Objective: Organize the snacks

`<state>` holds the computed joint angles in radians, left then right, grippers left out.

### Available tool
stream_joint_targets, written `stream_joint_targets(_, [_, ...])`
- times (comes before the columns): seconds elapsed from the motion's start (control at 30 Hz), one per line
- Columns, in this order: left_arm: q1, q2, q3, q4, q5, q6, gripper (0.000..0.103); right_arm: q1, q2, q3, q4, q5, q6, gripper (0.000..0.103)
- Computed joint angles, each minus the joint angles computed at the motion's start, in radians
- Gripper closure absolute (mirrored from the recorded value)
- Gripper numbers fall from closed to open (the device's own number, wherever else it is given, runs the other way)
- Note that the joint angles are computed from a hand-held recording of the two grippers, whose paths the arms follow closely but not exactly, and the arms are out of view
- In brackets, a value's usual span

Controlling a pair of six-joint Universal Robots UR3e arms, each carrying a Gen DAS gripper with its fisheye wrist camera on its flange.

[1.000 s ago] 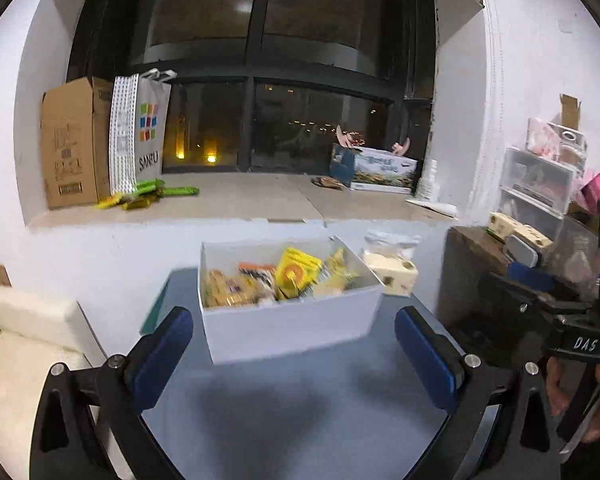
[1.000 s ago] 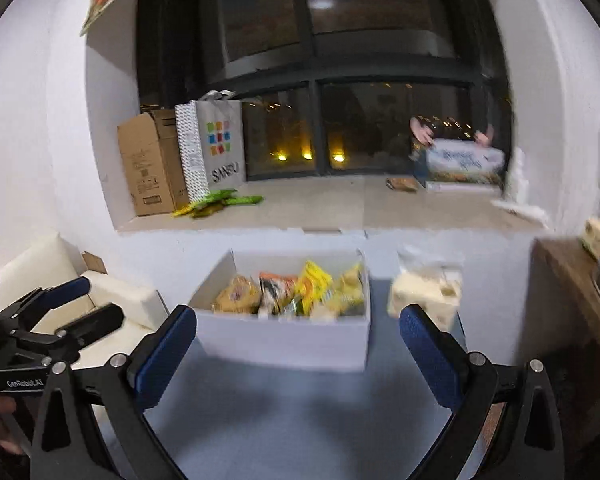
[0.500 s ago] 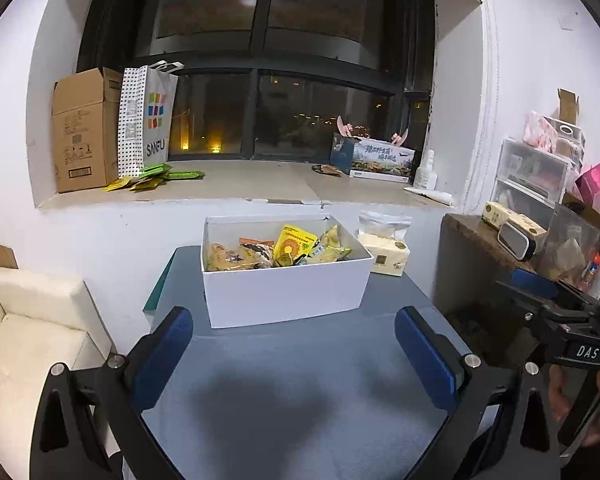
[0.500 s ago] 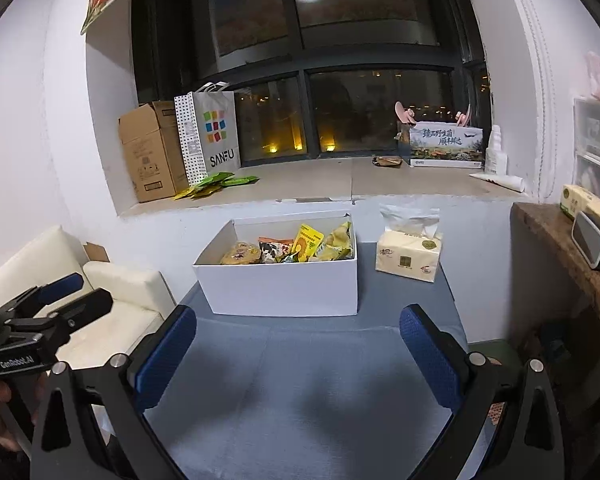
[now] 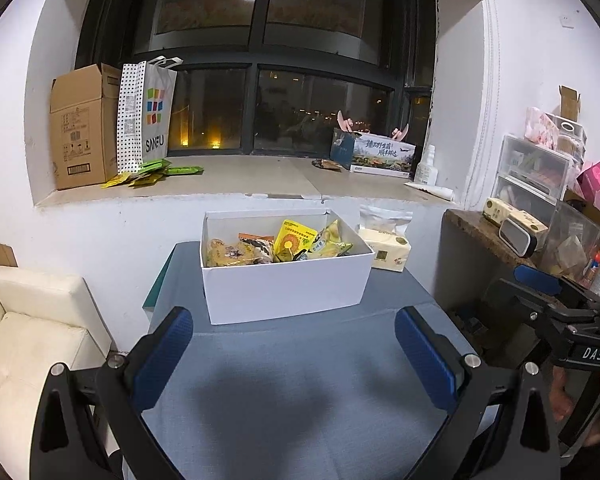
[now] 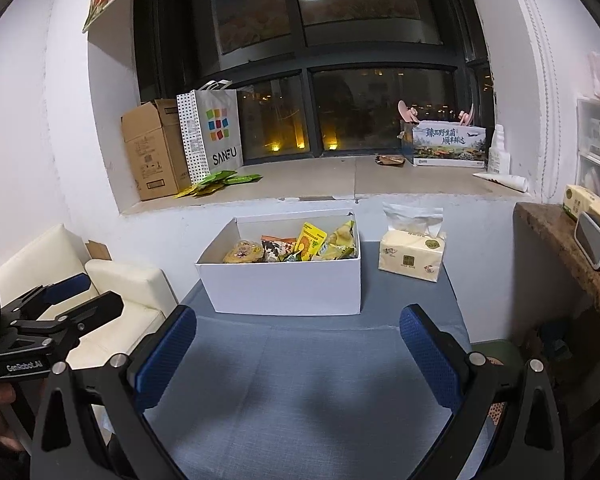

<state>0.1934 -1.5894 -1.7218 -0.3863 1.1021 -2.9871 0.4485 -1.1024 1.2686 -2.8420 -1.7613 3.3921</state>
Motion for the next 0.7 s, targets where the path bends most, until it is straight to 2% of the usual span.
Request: stream_joint_targets(0.7, [-0.004,-0.004,0.003,-0.005,0.006,0.008,0.0,-0.001,0.01,-0.02,0.015,0.004,0.003,0.0])
